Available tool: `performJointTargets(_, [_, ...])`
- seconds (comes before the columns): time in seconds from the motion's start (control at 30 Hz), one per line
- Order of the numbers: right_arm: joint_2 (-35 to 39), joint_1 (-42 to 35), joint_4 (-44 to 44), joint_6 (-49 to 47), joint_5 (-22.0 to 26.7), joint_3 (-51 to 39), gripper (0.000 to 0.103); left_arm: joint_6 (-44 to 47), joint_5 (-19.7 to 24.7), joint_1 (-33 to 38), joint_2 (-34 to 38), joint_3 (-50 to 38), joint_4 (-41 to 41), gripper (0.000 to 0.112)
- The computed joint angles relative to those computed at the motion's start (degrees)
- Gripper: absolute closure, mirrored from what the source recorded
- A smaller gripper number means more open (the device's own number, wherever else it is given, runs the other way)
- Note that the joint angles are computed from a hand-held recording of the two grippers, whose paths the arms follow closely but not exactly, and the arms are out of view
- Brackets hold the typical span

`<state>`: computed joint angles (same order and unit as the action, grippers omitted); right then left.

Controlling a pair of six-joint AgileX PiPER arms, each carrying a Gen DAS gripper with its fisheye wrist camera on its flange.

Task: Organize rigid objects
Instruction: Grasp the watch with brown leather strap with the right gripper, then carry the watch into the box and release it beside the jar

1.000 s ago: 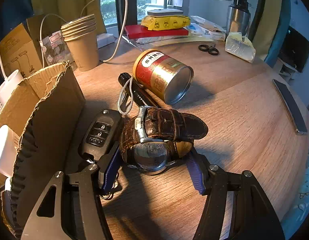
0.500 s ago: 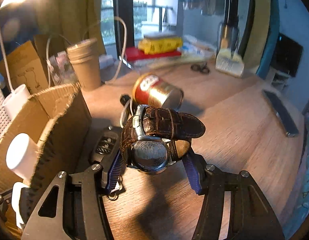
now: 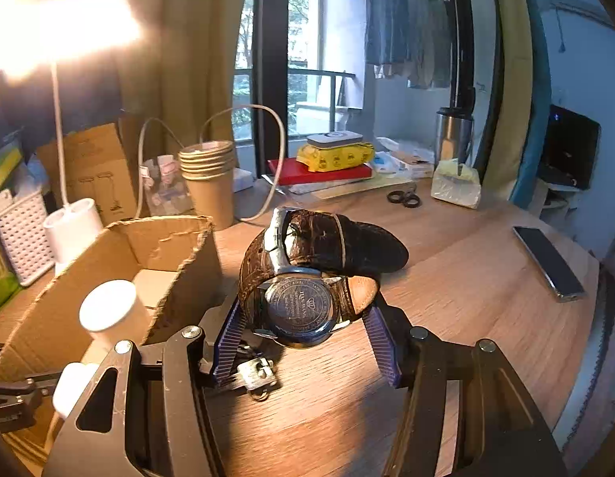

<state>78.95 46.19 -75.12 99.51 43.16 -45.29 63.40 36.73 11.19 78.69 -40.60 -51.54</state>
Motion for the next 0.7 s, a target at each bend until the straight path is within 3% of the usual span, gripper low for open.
performJointTargets(0.3, [-5.5,7.8,-2.3,0.2,0.5,0.4,0.043,0.0,0.0,0.0,0.0,0.0,0.0,0.088])
performJointTargets(0.7, [-2.5,13.5,-1.5,-4.4,-2.0,-3.8,0.043,0.0,0.0,0.0,0.0,0.0,0.0,0.088])
